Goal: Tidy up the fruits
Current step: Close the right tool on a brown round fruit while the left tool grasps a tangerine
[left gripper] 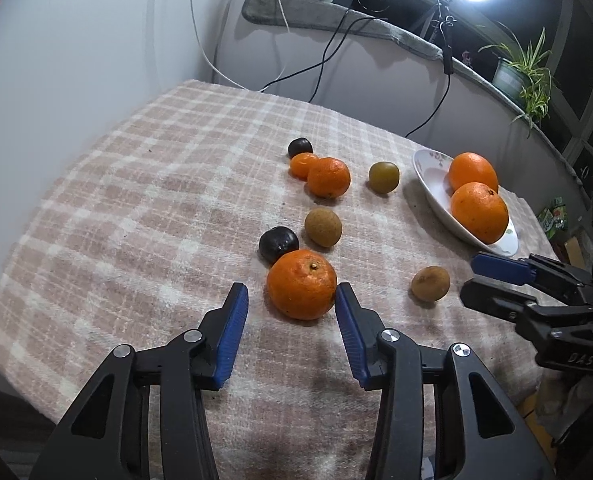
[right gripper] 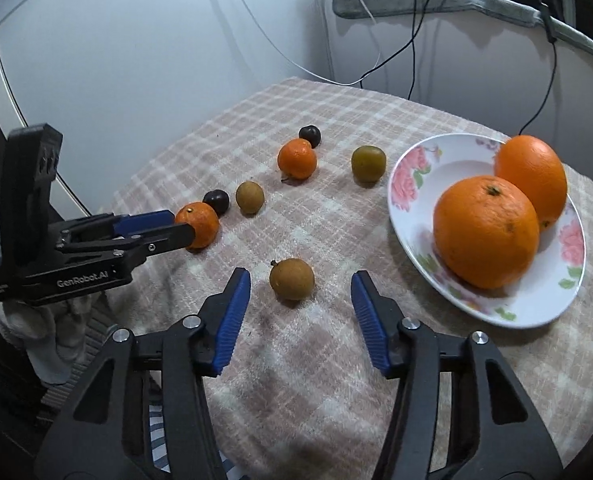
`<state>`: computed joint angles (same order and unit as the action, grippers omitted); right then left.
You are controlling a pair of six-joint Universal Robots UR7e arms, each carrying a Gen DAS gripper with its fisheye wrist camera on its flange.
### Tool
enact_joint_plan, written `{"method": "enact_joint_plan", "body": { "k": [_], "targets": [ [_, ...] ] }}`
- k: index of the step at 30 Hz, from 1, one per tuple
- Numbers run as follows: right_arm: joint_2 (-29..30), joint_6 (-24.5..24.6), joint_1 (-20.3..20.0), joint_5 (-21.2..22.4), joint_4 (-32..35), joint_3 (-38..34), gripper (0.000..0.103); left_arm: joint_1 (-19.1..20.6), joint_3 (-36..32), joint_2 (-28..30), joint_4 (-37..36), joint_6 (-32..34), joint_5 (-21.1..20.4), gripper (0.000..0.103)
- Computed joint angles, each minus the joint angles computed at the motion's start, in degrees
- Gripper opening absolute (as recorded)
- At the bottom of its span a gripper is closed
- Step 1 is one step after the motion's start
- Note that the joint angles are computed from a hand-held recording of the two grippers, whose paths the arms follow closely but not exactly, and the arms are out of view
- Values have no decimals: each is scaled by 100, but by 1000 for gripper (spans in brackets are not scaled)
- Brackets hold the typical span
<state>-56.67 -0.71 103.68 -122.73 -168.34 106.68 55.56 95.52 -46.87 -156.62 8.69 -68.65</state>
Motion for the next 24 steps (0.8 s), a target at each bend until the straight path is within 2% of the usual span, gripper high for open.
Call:
{"method": "enact_joint_plan", "body": {
  "k": [9, 12, 17, 20, 24],
  "targets": [
    [234, -162, -40, 1, 351, -295, 54, 33, -166, 108, 176, -50, -140, 42],
    [299, -225, -29, -62, 444, -361, 47, 27, -176, 115, 215, -36, -183, 38],
    [328, -177, -72, -47, 541, -404, 44, 39, -214, 160, 231, -33, -233, 38],
    [317, -165, -92, -24, 618, -398, 34, 22, -187, 177, 161, 19, -195, 37],
    [293, -129, -130, 69, 624, -386, 30, -1, -155, 185, 93, 80, -157, 37]
  ]
}}
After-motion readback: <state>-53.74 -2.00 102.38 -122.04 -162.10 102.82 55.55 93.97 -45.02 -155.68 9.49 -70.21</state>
